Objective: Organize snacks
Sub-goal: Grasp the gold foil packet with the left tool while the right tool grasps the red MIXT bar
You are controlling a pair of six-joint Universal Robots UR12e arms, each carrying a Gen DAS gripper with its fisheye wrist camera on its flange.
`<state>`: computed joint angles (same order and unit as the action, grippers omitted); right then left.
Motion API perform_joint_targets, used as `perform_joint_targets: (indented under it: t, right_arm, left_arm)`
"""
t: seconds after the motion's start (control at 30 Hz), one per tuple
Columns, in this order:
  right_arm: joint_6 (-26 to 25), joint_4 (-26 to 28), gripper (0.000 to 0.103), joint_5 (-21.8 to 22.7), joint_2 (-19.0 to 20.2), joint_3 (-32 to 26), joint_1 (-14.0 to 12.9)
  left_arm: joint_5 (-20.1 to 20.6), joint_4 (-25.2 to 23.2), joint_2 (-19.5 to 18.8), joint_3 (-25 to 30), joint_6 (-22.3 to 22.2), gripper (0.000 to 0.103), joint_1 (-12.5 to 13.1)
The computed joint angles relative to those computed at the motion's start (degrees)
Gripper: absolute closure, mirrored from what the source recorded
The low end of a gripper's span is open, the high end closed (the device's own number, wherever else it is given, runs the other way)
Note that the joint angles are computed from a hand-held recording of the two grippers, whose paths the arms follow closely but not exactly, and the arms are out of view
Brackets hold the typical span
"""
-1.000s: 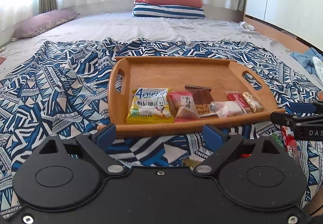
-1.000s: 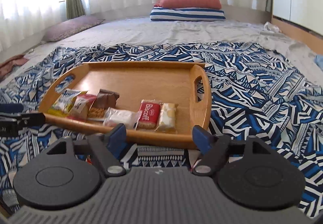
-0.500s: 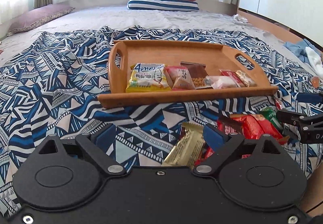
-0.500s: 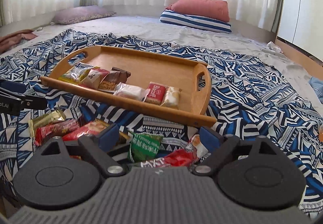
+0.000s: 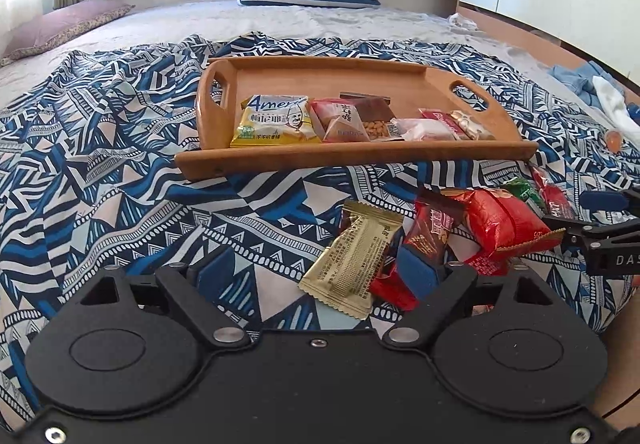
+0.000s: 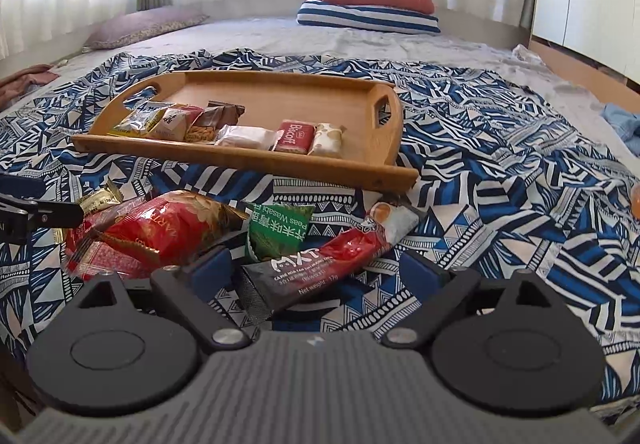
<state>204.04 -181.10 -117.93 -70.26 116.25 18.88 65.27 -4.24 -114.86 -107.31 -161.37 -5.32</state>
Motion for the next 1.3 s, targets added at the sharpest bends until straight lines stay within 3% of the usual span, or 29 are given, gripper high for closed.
perform_joint_targets:
  t: [0.3,0.63,0.8,0.93,1.07,1.3]
  right_arm:
    - [2.4,1.3,0.005,0.3,0.3,-0.2,0.0]
    - [5.6,3.5,0.005,-1.3,-0.9,0.4,-0.1]
    - [8.1,7.0,0.005,-4.1,-2.0,0.8,0.1]
    - [13.4,12.9,0.005,-6.7,-3.3,1.0,0.0]
    - [17.0,13.0,0.005,-6.6,-4.3,2.1,-0.6]
    - [17.8,13.0,0.005,-7.8,-4.2,1.7,-0.7]
  left_arm:
    - [-4.0,-3.1,0.4,0.4,1.0,0.056,0.3]
    - [-3.6,-3.9,1.6,-0.7,3.3,0.072,0.1]
    - [-2.4,-3.7,1.8,-1.0,3.0,0.073,0.3]
    - [-1.0,-2.4,1.4,-0.8,1.7,0.073,0.0]
    - [-1.2,-1.8,1.0,-0.5,1.9,0.067,-0.6]
    - [2.8,-0.5,-0.1,0.3,0.7,0.061,-2.1]
